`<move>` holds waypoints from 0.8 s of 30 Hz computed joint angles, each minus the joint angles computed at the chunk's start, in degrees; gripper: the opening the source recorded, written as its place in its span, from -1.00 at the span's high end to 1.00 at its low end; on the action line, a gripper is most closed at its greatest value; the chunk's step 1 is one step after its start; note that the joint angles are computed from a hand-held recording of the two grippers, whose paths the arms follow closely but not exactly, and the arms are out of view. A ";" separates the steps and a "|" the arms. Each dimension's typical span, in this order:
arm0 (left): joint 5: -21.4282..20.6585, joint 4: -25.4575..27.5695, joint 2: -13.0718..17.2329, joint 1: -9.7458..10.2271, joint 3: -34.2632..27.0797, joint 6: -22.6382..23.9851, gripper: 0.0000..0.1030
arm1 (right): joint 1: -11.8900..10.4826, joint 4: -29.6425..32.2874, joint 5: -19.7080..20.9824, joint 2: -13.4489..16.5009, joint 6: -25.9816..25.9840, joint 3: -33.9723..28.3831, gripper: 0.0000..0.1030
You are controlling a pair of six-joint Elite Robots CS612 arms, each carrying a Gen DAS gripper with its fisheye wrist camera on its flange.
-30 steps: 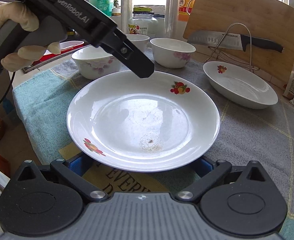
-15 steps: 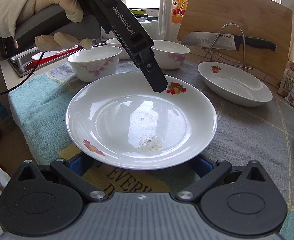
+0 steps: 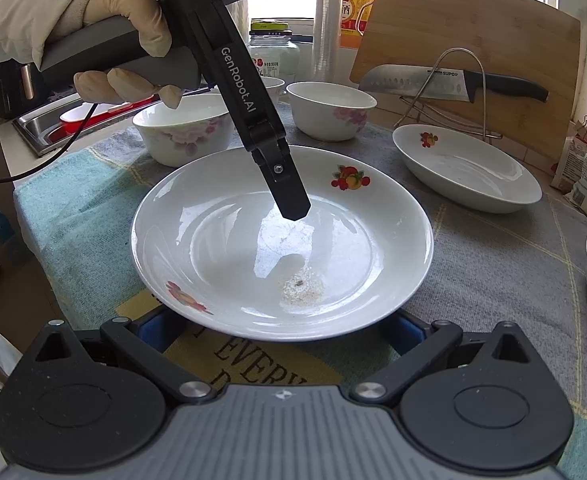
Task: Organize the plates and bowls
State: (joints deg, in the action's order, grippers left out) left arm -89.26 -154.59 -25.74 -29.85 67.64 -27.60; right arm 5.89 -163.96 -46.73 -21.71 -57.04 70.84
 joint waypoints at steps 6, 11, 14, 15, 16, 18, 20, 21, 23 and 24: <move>-1.04 0.53 0.23 0.23 -0.37 0.86 -0.57 | 0.08 0.07 -0.13 0.01 0.00 -0.06 -1.00; -1.91 0.83 0.48 0.39 -0.67 1.49 -0.57 | 0.14 0.31 -0.15 0.01 -0.13 -0.13 -1.00; -2.28 0.85 0.61 0.48 -0.80 1.90 -0.57 | 0.13 0.34 -0.11 0.02 -0.19 -0.16 -1.00; -2.46 0.74 0.65 0.53 -0.81 2.02 -0.57 | 0.13 0.34 -0.11 0.02 -0.19 -0.16 -1.00; -2.63 0.51 0.67 0.60 -0.77 2.10 -0.57 | 0.14 0.33 -0.16 0.01 -0.18 -0.17 -1.00; -2.81 0.37 0.66 0.65 -0.72 2.14 -0.57 | 0.18 0.33 -0.35 -0.03 -0.11 -0.15 -1.00; -3.00 0.38 0.68 0.67 -0.74 2.75 -0.59 | 0.23 0.32 -0.56 -0.07 0.01 -0.12 -1.00; -3.20 0.46 0.69 0.69 -0.78 3.12 -0.61 | 0.27 0.28 -0.70 -0.11 0.05 -0.08 -1.00; -3.40 0.57 0.75 0.70 -0.88 3.49 -0.63 | 0.34 0.48 -1.04 -0.20 0.08 -0.07 -1.00; -3.34 0.61 0.75 0.68 -0.89 3.55 -0.64 | 0.39 0.65 -1.27 -0.24 0.06 -0.11 -1.00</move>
State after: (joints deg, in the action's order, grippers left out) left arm -92.61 -153.98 -24.99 -29.17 66.75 -24.05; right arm 6.28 -163.31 -48.00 -21.95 -56.98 70.73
